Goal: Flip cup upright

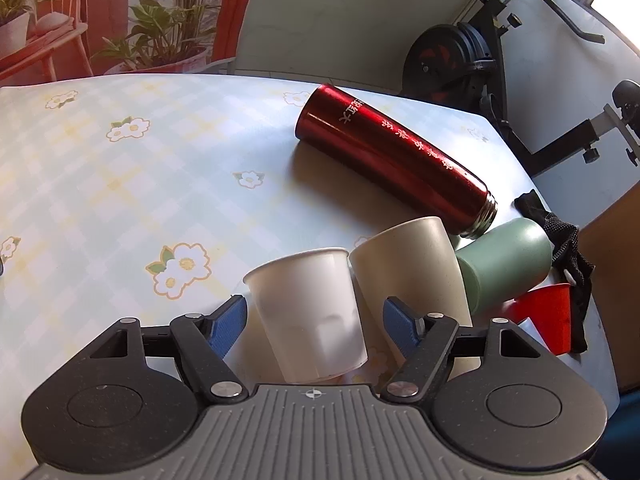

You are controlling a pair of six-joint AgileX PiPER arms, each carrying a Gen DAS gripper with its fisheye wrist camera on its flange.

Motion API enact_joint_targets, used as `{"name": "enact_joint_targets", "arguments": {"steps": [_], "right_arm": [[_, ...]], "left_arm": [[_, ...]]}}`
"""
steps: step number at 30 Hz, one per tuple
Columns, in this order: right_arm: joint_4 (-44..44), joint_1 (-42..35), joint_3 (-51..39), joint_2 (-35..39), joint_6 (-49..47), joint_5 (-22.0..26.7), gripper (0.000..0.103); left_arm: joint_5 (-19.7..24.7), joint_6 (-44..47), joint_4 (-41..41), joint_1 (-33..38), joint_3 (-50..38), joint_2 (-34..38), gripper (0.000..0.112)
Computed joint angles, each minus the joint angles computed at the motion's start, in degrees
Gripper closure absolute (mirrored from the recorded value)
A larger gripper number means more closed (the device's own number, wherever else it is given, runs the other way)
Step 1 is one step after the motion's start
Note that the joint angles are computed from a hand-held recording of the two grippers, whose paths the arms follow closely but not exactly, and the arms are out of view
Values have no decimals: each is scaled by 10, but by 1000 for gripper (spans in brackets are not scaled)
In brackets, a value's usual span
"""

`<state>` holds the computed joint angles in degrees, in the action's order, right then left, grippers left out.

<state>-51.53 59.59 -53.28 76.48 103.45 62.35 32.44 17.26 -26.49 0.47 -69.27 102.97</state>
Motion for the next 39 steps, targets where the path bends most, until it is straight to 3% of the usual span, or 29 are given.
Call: {"name": "enact_joint_targets", "arguments": {"steps": [2,8,21,39], "right_arm": [[0,0,0,0,0,0,1],[-2,0,0,1,3,-1,1],[4,-2,-8,2,-5,-8,1],[22,14,-69,51,-46,-27,1]], "left_arm": [[3,-2,4,-2,-5,4,43],[3,-10,11,-4,-9,14,48],[9,22,12,3,-1,4,51],[65,122,-10,142,76,-90,51]]}}
